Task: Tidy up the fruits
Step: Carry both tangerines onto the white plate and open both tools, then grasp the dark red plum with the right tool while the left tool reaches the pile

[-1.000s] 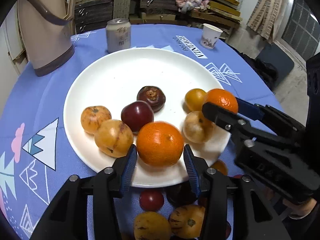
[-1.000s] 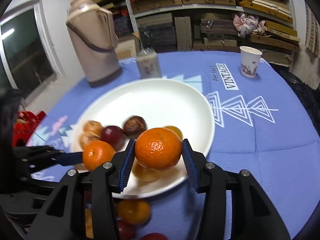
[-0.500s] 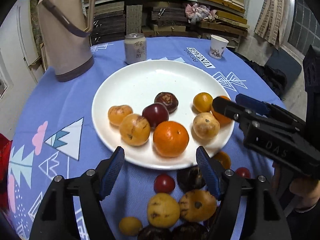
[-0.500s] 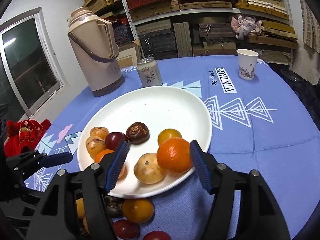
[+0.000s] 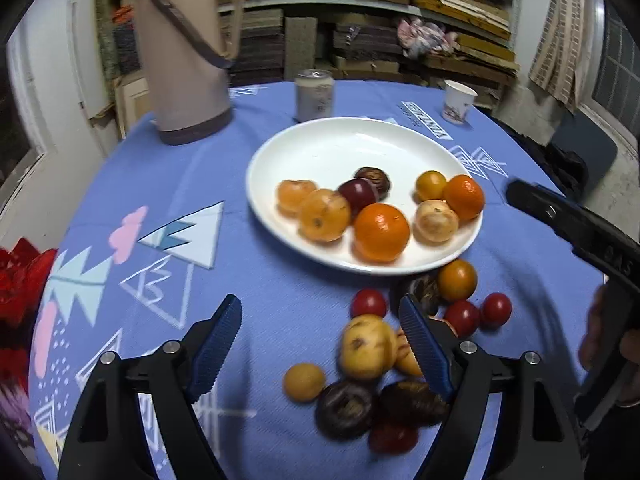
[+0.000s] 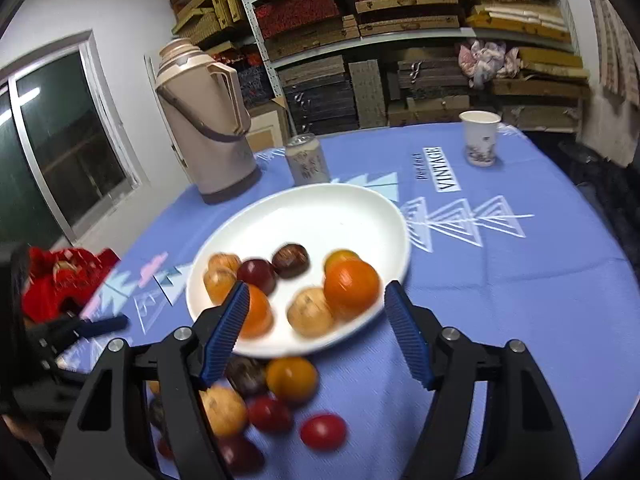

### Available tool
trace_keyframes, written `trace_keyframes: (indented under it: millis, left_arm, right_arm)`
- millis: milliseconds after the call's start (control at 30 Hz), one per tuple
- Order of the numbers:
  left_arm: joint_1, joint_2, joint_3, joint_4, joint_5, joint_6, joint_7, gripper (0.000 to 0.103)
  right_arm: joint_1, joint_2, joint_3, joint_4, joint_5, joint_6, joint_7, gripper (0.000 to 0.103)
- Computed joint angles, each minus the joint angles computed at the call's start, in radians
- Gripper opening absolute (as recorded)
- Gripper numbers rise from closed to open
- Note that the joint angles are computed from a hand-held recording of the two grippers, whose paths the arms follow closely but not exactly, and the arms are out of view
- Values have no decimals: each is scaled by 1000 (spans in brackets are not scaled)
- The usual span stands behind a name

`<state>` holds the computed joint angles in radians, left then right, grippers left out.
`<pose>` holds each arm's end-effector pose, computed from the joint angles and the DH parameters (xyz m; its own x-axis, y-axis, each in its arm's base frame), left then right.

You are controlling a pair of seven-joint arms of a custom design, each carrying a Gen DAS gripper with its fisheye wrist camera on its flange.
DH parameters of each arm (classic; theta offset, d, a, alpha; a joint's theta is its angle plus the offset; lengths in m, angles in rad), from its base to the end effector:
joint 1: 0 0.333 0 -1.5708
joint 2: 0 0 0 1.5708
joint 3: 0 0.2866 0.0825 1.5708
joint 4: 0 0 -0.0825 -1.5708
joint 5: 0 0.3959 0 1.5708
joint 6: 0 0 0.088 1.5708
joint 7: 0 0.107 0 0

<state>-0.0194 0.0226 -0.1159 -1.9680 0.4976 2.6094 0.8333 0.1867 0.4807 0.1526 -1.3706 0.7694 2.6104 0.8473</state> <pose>0.6098 -0.0929 0.4933 0.2467 -0.9691 0.0057 -0.7346 -0.1908 -0.6512 0.7141 0.2102 0.4978 0.5684 -0.7793 -0.2638 -0.5946 -0.1675 -0.7863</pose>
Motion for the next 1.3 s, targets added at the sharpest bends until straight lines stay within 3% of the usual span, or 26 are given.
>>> trace_keyframes:
  millis: [233, 400, 500, 600, 767, 900, 933, 1067, 1133, 1300]
  left_arm:
    - [9, -123, -6, -145, 91, 12, -110, 84]
    - [9, -187, 0, -229, 65, 28, -122, 84]
    - [7, -214, -3, -269, 59, 24, -124, 85]
    - [10, -230, -14, -295, 86, 17, -146, 85]
    - [0, -254, 0, -346, 48, 59, -131, 86]
    - [12, -250, -9, -349, 78, 65, -148, 86]
    - [13, -251, -8, -353, 81, 72, -146, 86]
    - [7, -258, 9, -365, 41, 88, -114, 86]
    - [4, -264, 17, -375, 17, 100, -93, 86]
    - [-30, -269, 57, -398, -129, 143, 12, 86]
  right_arm:
    - [-14, -181, -14, -249, 44, 46, -107, 69]
    - [5, -283, -29, -399, 85, 88, -174, 76]
    - [16, -318, -38, -451, 107, 74, -207, 76]
    - [33, -348, -44, -503, 124, 101, -228, 82]
    - [60, -376, -52, -560, 96, 113, -249, 82]
    - [91, -373, -57, -589, -2, 167, -201, 82]
    - [101, -367, -63, -589, -66, 161, -161, 82]
    - [104, -359, -56, -575, -91, 121, -172, 82]
    - [115, -340, -66, -550, -172, 89, -103, 82]
    - [140, -285, -78, -490, -325, 42, 8, 69]
